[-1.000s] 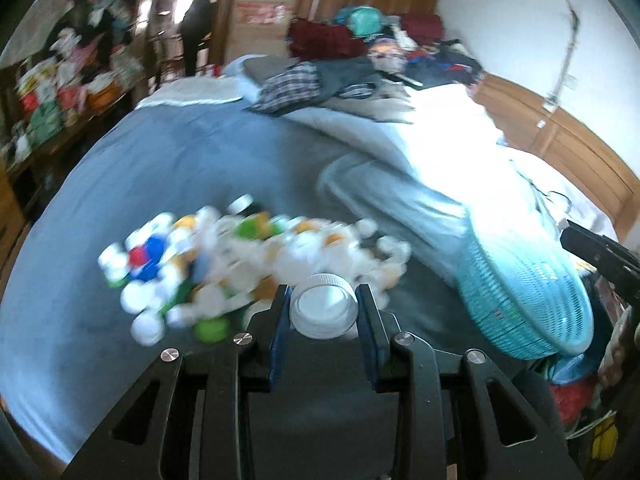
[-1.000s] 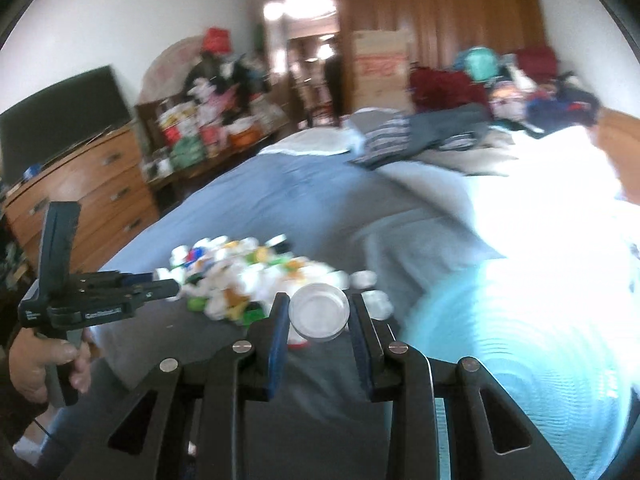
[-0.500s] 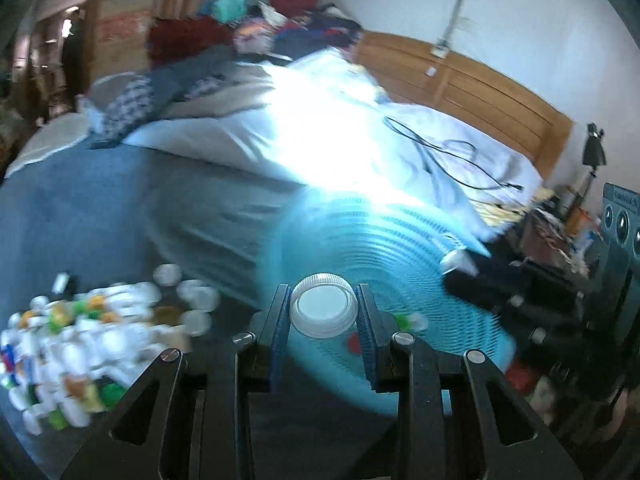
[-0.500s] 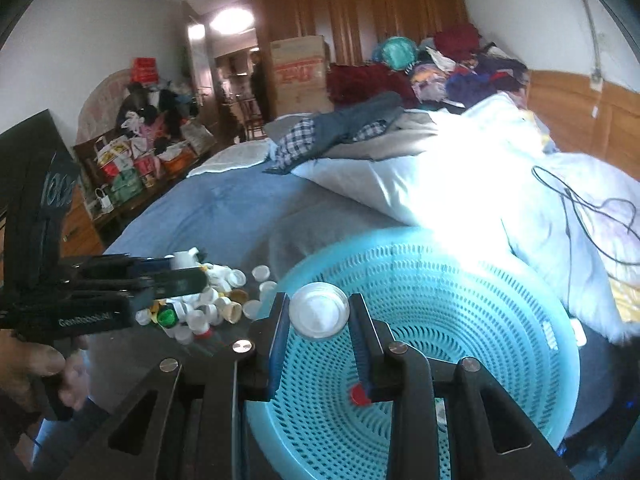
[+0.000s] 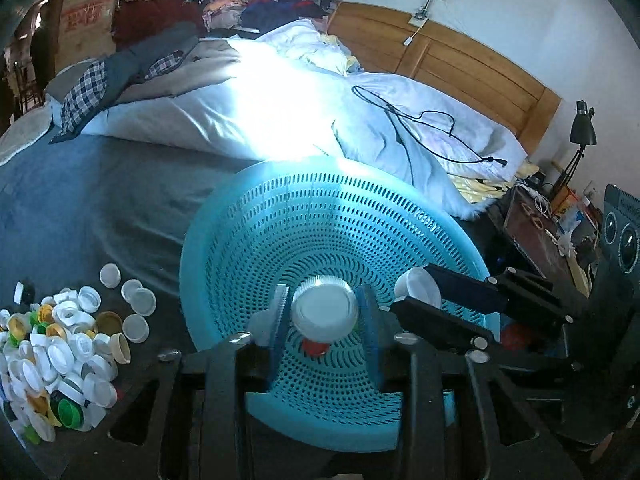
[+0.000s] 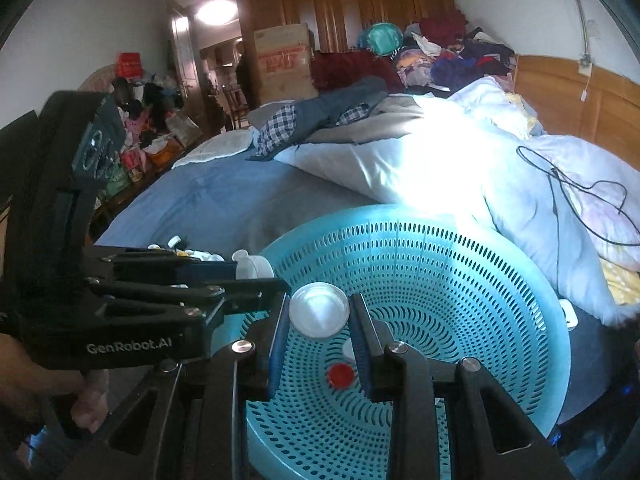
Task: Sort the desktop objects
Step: 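Open both tools to drop the white caps into the basket, then move the left tool back to the pile and grasp a dark green cap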
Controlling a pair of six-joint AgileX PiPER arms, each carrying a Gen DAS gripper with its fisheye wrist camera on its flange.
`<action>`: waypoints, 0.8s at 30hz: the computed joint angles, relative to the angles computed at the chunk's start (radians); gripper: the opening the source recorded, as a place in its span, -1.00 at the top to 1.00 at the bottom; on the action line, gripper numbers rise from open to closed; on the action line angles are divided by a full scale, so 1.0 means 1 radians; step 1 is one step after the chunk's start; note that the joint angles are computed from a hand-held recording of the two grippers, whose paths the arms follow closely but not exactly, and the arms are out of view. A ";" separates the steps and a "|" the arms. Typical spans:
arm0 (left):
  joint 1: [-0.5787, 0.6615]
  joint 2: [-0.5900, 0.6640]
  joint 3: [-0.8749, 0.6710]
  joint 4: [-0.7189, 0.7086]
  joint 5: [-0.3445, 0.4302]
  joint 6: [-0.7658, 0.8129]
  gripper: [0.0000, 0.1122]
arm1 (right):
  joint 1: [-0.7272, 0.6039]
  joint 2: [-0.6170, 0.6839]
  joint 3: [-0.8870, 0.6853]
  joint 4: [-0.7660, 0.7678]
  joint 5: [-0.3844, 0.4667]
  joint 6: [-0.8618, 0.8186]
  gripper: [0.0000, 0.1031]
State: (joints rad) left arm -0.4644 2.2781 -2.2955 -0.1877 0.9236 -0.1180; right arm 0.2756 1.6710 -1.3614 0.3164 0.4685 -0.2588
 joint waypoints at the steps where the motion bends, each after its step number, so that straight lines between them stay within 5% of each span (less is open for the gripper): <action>1: 0.005 -0.004 0.014 0.007 -0.009 -0.006 0.24 | -0.001 0.005 -0.001 -0.016 -0.003 0.016 0.10; 3: 0.034 -0.059 0.132 0.005 -0.075 0.010 -0.03 | -0.009 0.003 0.013 0.002 -0.019 0.006 -0.37; 8: 0.179 -0.128 0.315 0.115 -0.143 -0.011 -0.03 | -0.015 -0.002 0.031 0.046 -0.028 -0.051 -0.40; 16: 0.463 0.134 0.062 0.250 0.108 -0.022 -0.03 | 0.028 0.005 0.049 0.042 -0.035 -0.046 -0.40; 24: 0.436 -0.064 0.532 0.371 -0.194 -0.080 -0.19 | 0.092 0.023 0.041 -0.045 -0.027 0.033 -0.41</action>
